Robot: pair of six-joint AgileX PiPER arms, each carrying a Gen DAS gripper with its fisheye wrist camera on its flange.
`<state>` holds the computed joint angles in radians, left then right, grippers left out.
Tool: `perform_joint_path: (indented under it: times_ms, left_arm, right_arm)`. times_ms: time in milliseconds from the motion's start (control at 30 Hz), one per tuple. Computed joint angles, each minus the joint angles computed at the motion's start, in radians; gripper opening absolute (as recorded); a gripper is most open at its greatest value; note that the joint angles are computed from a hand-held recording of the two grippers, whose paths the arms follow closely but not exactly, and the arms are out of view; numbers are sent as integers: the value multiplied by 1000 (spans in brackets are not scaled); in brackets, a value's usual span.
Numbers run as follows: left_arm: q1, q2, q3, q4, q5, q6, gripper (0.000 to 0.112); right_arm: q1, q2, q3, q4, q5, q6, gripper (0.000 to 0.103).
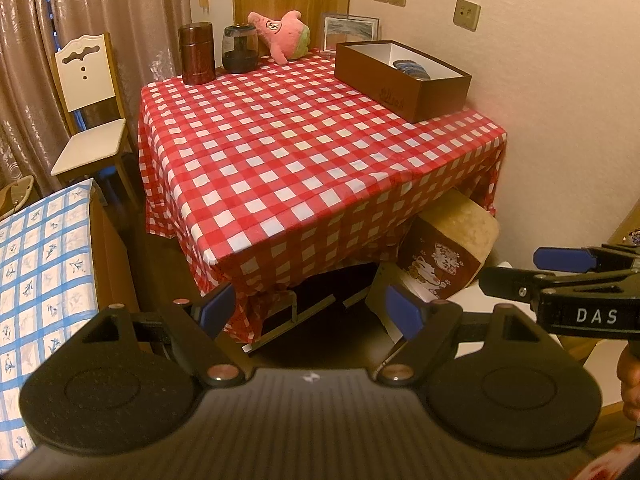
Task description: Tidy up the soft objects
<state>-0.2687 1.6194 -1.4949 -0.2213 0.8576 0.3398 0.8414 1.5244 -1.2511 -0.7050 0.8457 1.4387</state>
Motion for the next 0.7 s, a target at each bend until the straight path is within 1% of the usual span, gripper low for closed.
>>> perform_joint_path:
  times_ms: [500,700]
  left_arm:
    - [1,1,2,-3,-4,4,81]
    - [8,24,-34,-15,13,22,81]
  right_arm:
    - [-3,-4,7,-1,-5,0,78]
    - [-6,-2,-1,3,0,-6,78]
